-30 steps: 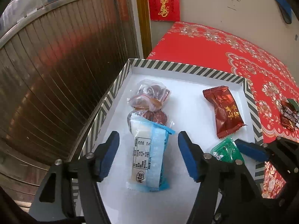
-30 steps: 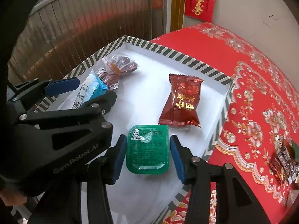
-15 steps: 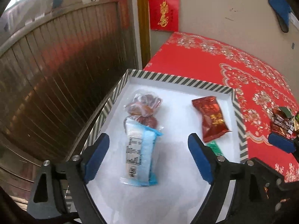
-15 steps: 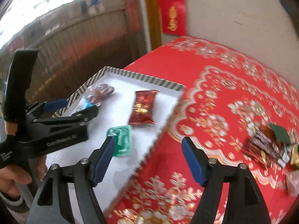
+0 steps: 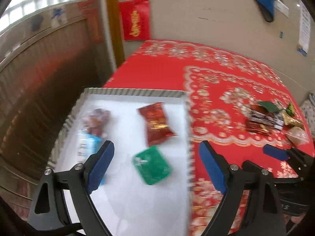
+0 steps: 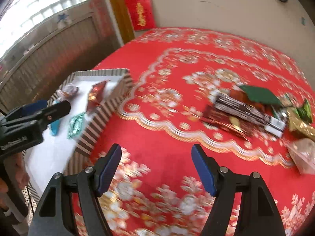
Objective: Organize snacks
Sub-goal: 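Move the right gripper back to the pile and grasp the Nescafe stick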
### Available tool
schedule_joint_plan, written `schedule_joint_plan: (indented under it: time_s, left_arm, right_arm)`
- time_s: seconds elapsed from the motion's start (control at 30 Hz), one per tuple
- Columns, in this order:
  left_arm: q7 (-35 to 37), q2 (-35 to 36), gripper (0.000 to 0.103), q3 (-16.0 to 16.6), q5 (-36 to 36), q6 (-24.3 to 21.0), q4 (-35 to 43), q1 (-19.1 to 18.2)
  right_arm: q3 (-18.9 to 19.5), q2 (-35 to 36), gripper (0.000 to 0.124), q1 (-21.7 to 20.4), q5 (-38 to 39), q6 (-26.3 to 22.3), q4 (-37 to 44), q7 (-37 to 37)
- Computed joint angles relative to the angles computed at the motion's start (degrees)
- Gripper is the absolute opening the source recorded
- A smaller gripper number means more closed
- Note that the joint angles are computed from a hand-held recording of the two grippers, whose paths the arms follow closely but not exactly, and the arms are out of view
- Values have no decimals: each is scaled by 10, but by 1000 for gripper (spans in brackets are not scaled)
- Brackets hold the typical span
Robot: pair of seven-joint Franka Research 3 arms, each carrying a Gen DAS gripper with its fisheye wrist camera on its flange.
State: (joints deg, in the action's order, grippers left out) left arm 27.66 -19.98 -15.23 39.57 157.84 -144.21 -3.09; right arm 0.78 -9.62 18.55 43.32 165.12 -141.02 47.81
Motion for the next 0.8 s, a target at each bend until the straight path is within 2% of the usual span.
schedule_joint_plan:
  time_s: [0.3,0.37,0.47,0.53,0.8]
  left_arm:
    - [-4,70,88,-25,6,-13,74,-43]
    - [-12,92,88,-30,19,-24,98,-53]
    - [-28,117,88,-29,39,-37,124,-71]
    - [-28,131,88,-24,38,-46,138,-83]
    - [-32,170,88,-6,39,-77,175,-110]
  right_arm:
    - [-41,-27,74,-61,-43,-6,-21,13]
    - [-55,-24,74,-65,-29,-16,-7,-3]
    - [-78,0,74,-70,32,-51,39,-50]
    - [-80,29,74,-81,66,-82,78,-73]
    - [-32,124,74,-126,62,-123,181,-85]
